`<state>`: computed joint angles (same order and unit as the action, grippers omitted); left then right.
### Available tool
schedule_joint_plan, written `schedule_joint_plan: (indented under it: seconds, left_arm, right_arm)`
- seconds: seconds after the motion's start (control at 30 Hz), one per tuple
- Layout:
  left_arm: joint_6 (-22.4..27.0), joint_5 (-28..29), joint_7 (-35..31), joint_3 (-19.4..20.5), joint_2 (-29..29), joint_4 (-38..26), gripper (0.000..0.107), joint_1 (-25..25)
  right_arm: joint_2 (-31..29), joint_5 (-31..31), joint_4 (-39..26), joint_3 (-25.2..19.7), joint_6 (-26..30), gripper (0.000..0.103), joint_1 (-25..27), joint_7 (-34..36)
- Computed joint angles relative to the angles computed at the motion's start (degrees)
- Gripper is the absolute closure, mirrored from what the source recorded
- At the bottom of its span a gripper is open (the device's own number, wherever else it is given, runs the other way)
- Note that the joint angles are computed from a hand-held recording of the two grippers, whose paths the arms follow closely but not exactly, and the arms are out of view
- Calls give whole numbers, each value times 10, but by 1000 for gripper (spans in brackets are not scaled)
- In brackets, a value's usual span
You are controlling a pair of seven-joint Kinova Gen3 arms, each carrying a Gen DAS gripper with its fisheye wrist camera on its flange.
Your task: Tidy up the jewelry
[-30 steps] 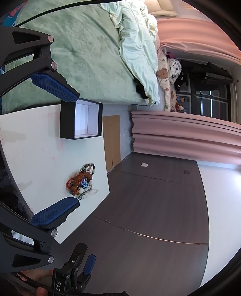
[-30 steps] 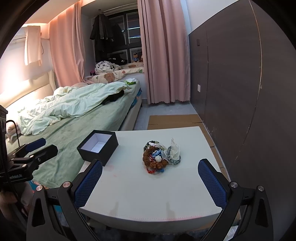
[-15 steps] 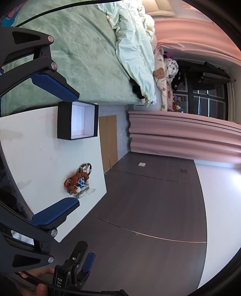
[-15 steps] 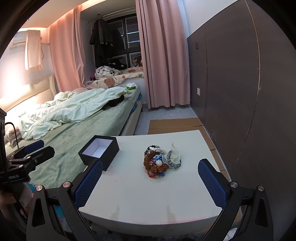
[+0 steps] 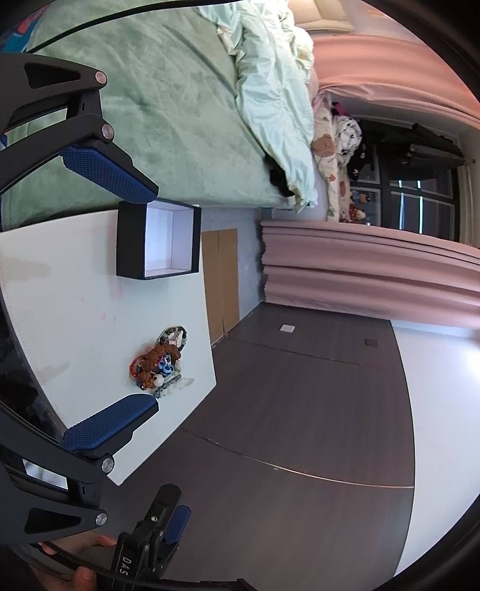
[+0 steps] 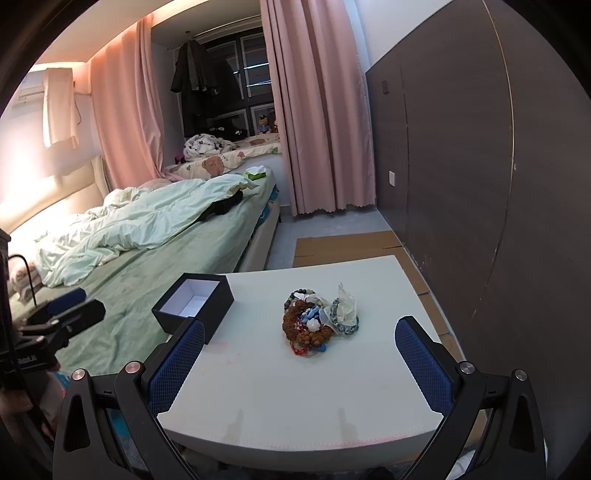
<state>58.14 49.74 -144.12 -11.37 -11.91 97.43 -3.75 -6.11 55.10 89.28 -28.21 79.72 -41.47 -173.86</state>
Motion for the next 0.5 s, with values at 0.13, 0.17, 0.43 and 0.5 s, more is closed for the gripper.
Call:
schedule_joint_plan:
  seconds: [0.13,0.17,0.43,0.5]
  left_arm:
    - [-1,-19,8,15,19,-18,9,3]
    - [4,-19,8,16,23,-24,9,3]
    - [42,-84,93,67,72,-103,9,3]
    - [58,-93,119,76,90,-125,10,2]
  right_arm:
    - [-20,-24,8,18,-47,0,18,-1]
    - [-25,-34,8,22,-59,0,26,5]
    - [0,-130,-56,50,-73,0,82,80]
    - [6,-154,-75,67,-79,0,89,105]
